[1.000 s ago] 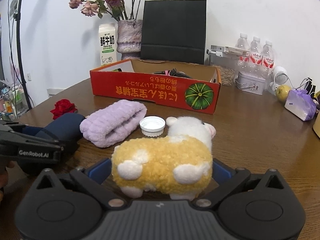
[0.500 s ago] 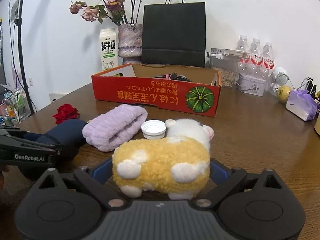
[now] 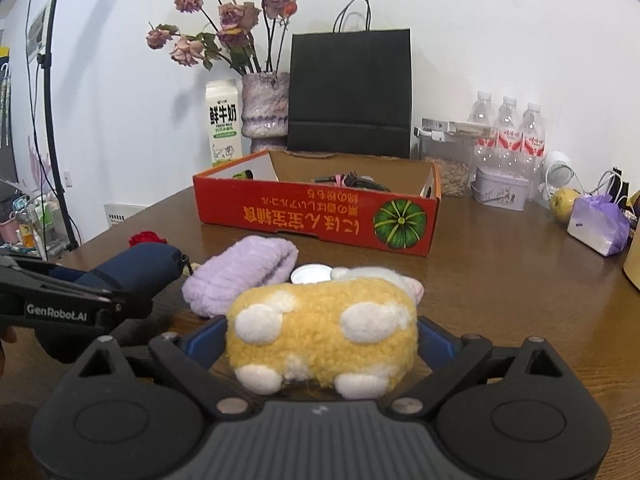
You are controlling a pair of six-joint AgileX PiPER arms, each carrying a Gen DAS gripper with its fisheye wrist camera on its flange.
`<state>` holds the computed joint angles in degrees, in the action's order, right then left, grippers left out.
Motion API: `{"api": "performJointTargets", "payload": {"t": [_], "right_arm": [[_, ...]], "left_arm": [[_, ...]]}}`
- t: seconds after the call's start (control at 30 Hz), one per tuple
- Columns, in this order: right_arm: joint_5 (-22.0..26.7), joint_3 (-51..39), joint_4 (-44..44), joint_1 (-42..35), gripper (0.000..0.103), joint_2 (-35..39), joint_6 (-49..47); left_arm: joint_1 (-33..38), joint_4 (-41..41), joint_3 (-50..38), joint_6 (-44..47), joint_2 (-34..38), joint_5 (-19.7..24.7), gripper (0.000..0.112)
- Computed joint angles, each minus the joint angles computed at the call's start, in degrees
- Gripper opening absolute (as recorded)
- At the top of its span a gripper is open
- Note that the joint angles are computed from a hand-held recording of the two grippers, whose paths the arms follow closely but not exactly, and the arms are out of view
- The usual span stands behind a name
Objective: Organize objects
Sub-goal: 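Lift the navy case with the left tool while the right tool lifts the plush sheep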
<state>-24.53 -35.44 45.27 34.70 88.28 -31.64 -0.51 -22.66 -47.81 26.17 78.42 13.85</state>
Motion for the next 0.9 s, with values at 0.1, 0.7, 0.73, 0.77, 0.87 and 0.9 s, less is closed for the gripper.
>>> {"api": "performJointTargets", "payload": {"t": [0.1,0.7,0.73,0.77,0.87,0.9], "right_arm": [[-0.25,0.1,1.57,0.6,0.096,-1.05,-1.73],[-0.88,0.54,0.53,1.06,0.095,-1.65,-1.32],[-0.77,0.89,0.23,0.97,0.095,-1.48,-1.01],[-0.61,1.24,-0.05,0.81,0.095,-1.3,-0.73],[0.65,1.27,0.87,0.32,0.095,-0.52,-1.92],[1.06,1.07,1.41,0.19,0.095,-0.22,-2.64]], "left_arm": [[0.04,0.42,-1.01,-0.92,-0.4,1.37,0.066],[-1.05,5.61,-3.66,-7.42,3.15,3.08,0.066],[-1.11,5.62,-3.34,-7.37,3.64,2.9,0.066],[-1.25,6.03,-2.96,-7.81,4.05,2.47,0.066],[-1.49,6.65,-2.19,-8.69,4.84,1.26,0.066],[-1.28,5.97,-2.19,-8.05,5.0,1.3,0.066]]}}
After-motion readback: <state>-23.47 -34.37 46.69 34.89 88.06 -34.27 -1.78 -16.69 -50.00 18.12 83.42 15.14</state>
